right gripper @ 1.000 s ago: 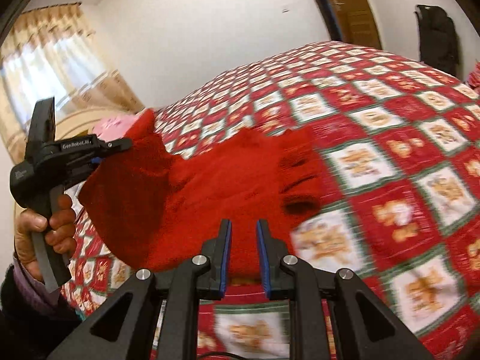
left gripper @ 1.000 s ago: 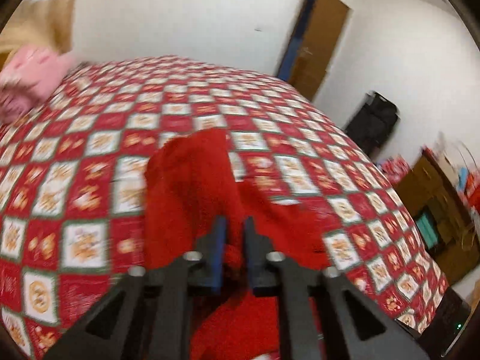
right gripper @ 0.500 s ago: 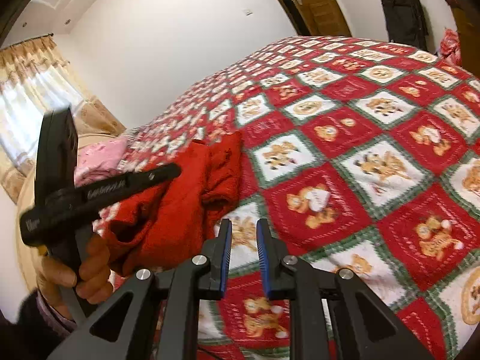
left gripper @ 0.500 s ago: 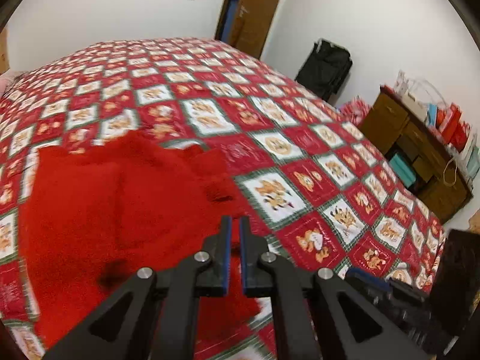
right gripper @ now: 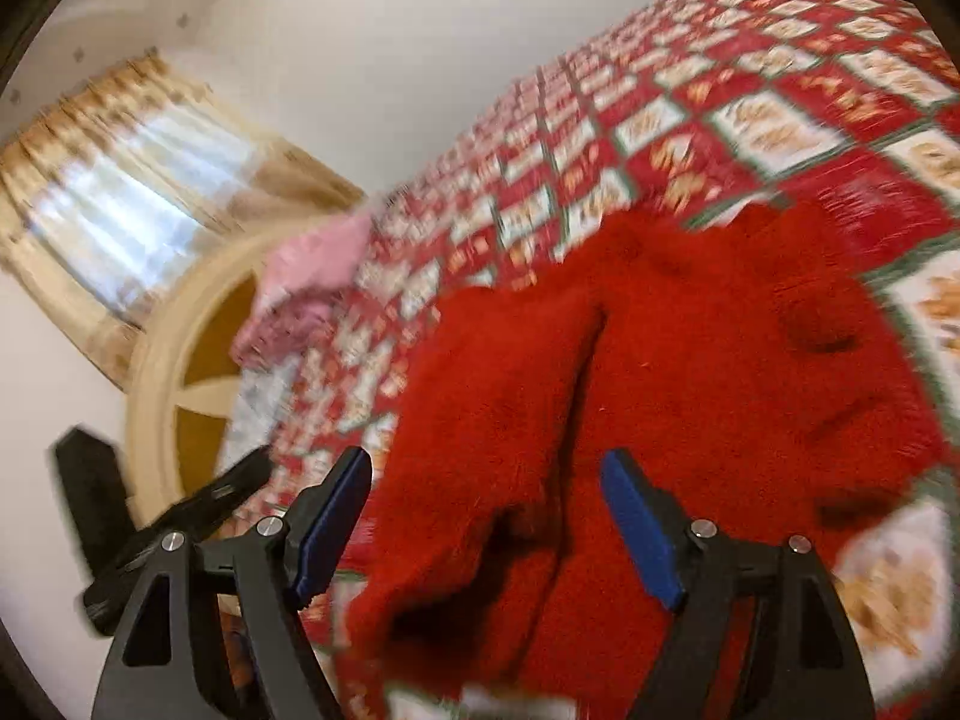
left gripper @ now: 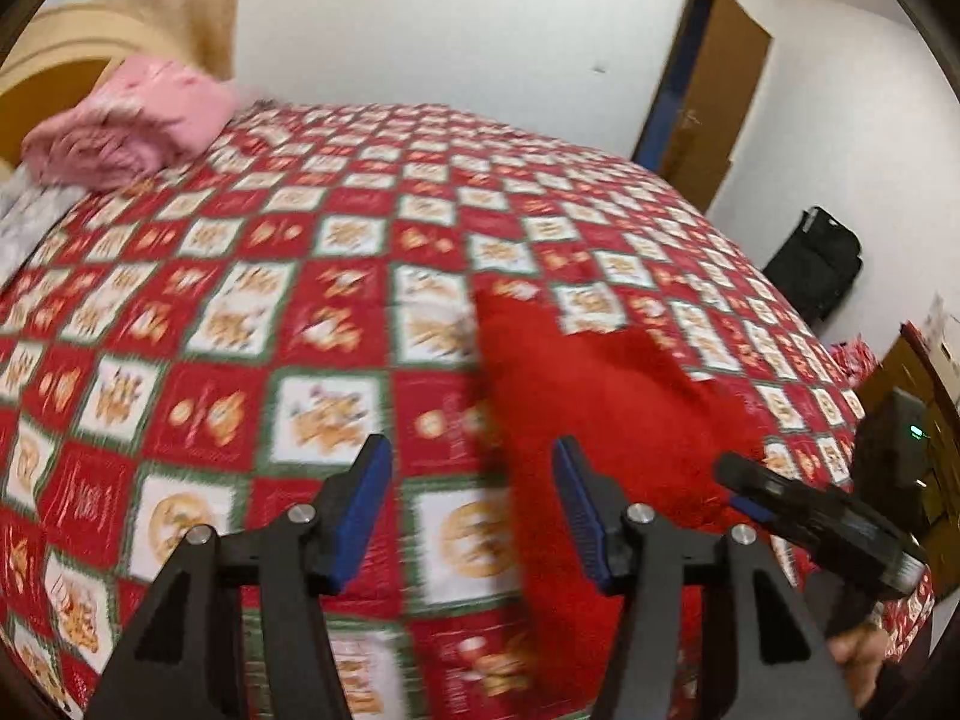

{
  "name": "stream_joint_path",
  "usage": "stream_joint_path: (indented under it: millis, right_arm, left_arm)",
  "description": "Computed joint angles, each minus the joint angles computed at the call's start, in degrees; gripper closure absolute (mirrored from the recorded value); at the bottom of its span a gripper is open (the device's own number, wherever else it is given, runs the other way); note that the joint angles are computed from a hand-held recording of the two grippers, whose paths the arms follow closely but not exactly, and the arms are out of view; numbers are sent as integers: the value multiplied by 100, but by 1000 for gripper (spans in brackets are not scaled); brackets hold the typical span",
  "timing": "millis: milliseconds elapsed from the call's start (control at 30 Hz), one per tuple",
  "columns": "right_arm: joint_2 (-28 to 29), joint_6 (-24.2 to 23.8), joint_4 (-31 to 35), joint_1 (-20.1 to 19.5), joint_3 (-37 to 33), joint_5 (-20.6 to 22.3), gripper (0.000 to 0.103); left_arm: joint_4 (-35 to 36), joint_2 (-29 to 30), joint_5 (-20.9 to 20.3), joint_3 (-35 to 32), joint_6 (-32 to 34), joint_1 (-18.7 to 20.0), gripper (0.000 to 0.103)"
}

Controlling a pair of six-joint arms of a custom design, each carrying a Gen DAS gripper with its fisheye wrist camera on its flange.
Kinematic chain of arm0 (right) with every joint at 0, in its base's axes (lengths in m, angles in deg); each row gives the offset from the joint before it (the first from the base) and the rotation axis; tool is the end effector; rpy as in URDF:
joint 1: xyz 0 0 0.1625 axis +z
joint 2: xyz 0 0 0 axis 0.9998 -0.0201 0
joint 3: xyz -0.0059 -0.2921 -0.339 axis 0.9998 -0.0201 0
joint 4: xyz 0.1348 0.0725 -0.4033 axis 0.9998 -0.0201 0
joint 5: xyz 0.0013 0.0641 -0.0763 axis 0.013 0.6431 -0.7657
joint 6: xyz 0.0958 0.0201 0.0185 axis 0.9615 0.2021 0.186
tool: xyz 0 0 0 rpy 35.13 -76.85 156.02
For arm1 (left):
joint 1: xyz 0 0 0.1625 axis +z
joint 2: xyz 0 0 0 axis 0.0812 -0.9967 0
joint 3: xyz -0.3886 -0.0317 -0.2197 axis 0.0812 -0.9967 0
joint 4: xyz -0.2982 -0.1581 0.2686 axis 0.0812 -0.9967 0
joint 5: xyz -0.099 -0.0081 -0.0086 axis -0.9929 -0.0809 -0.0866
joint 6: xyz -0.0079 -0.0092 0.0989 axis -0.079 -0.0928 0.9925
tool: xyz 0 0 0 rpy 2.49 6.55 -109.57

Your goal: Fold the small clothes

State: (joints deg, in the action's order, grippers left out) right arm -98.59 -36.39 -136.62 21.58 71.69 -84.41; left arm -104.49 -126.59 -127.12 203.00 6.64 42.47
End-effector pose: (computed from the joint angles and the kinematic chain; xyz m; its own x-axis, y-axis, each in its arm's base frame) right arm 0.2967 -0.4700 0.0818 -0.9854 -0.1427 0.0924 -0.1698 0.8055 -0.5677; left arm -0.1173 -0.4312 0.3461 -0.8485 0.0228 -0.5287 0.3830 0.7158 -0.5839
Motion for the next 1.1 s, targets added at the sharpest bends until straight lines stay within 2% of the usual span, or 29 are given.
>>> stream_joint_path:
  millis: [133, 200, 233, 300, 367, 433, 633, 767, 833, 900, 1100]
  right_arm:
    - [425, -48, 287, 89, -404, -226, 23]
    - [553, -258, 371, 212, -534, -448, 24]
    - [584, -320, 436, 247, -577, -510, 42]
    - [578, -258, 706, 201, -640, -297, 67]
    - [565, -235, 714, 206, -651, -254, 75]
    - [531, -601, 783, 393, -711, -540, 82]
    - [126, -1556, 757, 818, -787, -887, 84]
    - [-364, -2035, 705, 875, -589, -1129, 84]
    - [-614, -2275, 578, 794, -377, -1274, 84]
    - [-818, -2314, 457, 617, -120, -1543, 84]
    - [-885, -1914, 286, -187, 506, -1498, 84]
  left_arm:
    - [-100, -83, -132, 30, 17, 263, 45]
    - [-158, -103, -231, 11, 20, 386, 45]
    - [-183, -109, -290, 2, 19, 437, 45]
    - [-243, -96, -423, -7, 7, 522, 45]
    - [-255, -69, -489, -10, -31, 557, 45]
    - [-271, -58, -480, -5, -34, 555, 45]
    - [-333, 40, -387, -33, 44, 410, 45]
    - [-511, 233, -373, -64, 221, 271, 45]
    - [-556, 354, -409, -86, 289, 209, 45]
    - [-644, 484, -455, -82, 359, 146, 45]
    - [-670, 1019, -597, -136, 392, -7, 45]
